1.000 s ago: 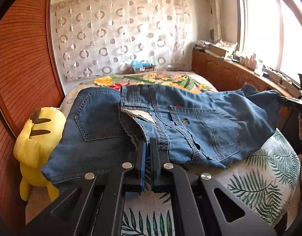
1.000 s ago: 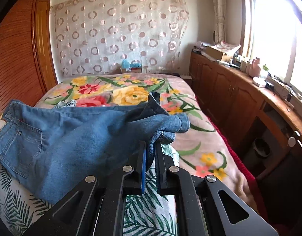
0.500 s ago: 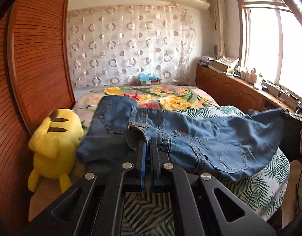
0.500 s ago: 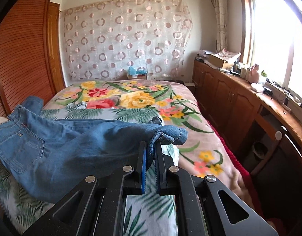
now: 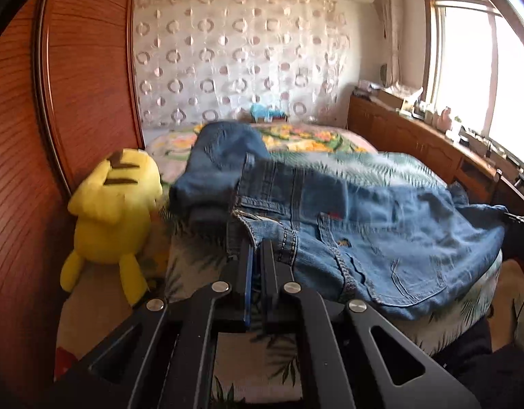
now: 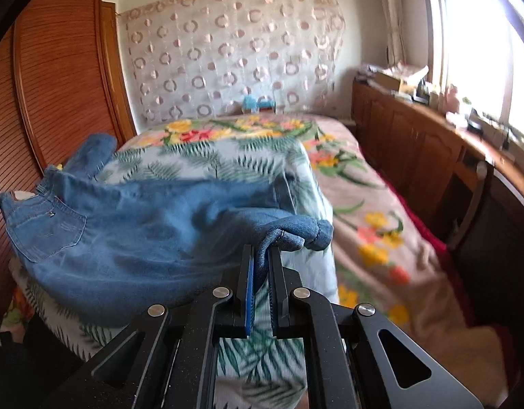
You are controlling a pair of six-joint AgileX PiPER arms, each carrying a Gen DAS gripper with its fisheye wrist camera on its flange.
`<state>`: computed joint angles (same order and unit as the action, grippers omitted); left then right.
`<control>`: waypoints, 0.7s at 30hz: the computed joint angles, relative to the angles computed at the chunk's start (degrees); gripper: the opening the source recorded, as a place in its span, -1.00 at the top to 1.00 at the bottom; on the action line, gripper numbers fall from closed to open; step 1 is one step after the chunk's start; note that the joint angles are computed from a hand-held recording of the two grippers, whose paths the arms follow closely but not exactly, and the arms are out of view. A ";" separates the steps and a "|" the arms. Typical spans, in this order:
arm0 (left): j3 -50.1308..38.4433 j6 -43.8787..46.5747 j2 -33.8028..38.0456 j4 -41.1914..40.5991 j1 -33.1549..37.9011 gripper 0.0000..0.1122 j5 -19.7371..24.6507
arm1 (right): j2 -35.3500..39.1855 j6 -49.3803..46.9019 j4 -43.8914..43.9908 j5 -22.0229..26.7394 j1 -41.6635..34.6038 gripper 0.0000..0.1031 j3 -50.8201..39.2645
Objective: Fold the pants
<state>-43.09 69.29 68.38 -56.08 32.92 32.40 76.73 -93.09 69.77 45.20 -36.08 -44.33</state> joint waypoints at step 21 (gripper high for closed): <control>4.01 0.94 -3.61 -0.93 -3.79 0.05 0.48 | -3.75 4.18 -3.74 -1.20 -1.24 0.77 4.11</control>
